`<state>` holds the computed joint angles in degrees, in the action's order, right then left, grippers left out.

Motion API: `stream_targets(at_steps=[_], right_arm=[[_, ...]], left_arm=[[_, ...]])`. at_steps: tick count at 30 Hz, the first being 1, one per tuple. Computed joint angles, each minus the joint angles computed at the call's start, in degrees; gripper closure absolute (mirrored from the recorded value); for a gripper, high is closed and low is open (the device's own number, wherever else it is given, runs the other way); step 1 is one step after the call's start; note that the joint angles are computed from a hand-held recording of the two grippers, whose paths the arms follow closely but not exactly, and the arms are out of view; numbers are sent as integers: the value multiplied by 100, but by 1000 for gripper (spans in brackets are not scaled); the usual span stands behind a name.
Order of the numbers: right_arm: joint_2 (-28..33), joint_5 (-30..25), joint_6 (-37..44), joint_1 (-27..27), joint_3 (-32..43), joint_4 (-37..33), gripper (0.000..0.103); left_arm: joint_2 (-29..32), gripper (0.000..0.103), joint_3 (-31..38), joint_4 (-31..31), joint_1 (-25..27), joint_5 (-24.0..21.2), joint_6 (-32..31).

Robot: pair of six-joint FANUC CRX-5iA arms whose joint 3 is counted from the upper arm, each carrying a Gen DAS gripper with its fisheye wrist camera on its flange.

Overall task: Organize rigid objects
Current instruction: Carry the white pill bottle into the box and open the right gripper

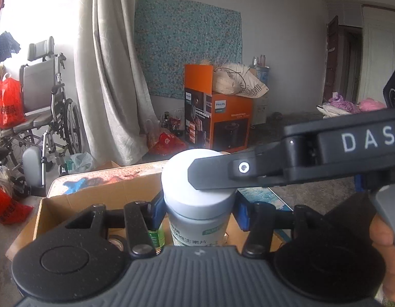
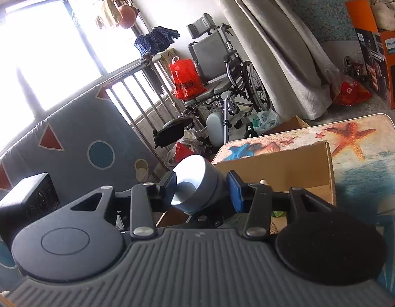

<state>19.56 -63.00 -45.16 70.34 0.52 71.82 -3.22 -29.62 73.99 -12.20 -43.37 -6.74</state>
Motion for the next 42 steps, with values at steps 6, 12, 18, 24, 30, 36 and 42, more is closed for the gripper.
stream_targets(at_steps=[6,12,18,24,30,36,42], right_arm=[[-328,513,-771,-156,-948,-210,60],[-158,885,-584,-370,-980,-343,60],[-96,933,-248,-440,-908,-471,57],[4,888,-10,-440,-839,-597,55],[8,880,4,-448,-864,-530,54],[54,763,-14,-416,-824,-440,48],[104,488,12,-342,-750,-303,39]], left_arm=[[736,49,563,-1066,-50,-189,1071],[1049,49,844,-1546,-59,-199,1535],[1153,49,968,-1875,-50,-346,1887],[1169,49,936,-2031,-71,-295,2037],[1183,48,920,-1932,-82,-297,2042],[1155,32,875,-1825,-49,-316,1919],[1066,19,707,-1477,-47,-304,1546]])
